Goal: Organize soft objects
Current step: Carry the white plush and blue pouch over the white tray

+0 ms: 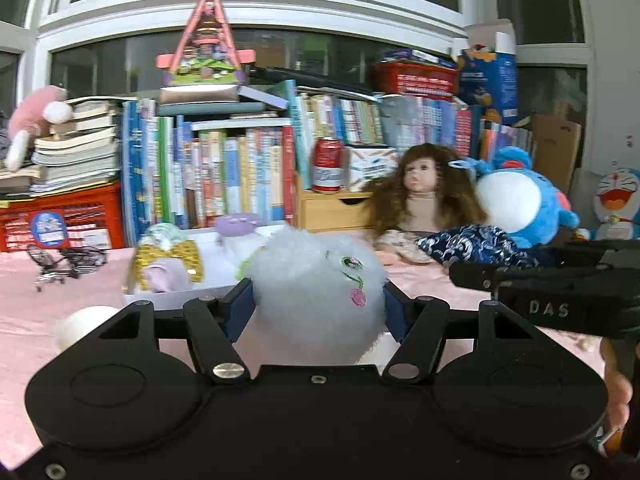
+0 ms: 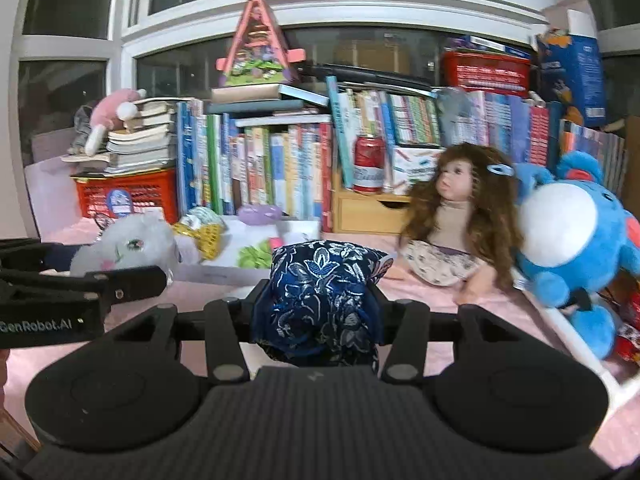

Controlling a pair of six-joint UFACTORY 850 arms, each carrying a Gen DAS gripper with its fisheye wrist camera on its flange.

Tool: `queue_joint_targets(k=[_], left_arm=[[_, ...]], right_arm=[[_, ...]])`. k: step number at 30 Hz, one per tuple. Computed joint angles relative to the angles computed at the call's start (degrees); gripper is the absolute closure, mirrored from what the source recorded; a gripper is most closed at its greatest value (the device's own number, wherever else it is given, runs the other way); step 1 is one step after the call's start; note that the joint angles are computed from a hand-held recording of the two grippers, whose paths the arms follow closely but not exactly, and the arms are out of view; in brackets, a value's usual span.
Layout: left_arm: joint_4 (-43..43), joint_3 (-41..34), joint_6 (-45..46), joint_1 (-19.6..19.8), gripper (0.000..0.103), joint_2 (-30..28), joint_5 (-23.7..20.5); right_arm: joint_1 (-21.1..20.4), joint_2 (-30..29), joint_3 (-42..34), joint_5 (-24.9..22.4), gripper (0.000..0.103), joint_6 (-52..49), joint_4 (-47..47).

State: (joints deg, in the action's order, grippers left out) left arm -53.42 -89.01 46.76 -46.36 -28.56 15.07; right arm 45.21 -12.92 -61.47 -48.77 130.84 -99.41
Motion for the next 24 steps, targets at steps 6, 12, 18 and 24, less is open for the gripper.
queue_joint_targets(k=[6,12,18,24], left_arm=[[-2.1,1.1,0.2,2.8,0.040,0.7,-0.6],[-1.5,0.9,-0.8,5.2,0.040,0.4,-0.9],[-3.2,-1.3,1.4,7.0,0.040,-0.8,-1.9],[-14.1,-6.6,13.0,8.6,0.040,-3.9,-4.7]], right_arm=[[-0.2,-3.2,-4.8,2.4,0.050,-1.1,-0.8],[-0.9,-6.0,-8.9,5.1,0.050,-2.0,-1.2],[-1.5,-8.8,-13.2,6.9,0.050,-5.1,0.1],[-2.6,-11.4,-17.6,9.2,0.050,-8.3,2.2]])
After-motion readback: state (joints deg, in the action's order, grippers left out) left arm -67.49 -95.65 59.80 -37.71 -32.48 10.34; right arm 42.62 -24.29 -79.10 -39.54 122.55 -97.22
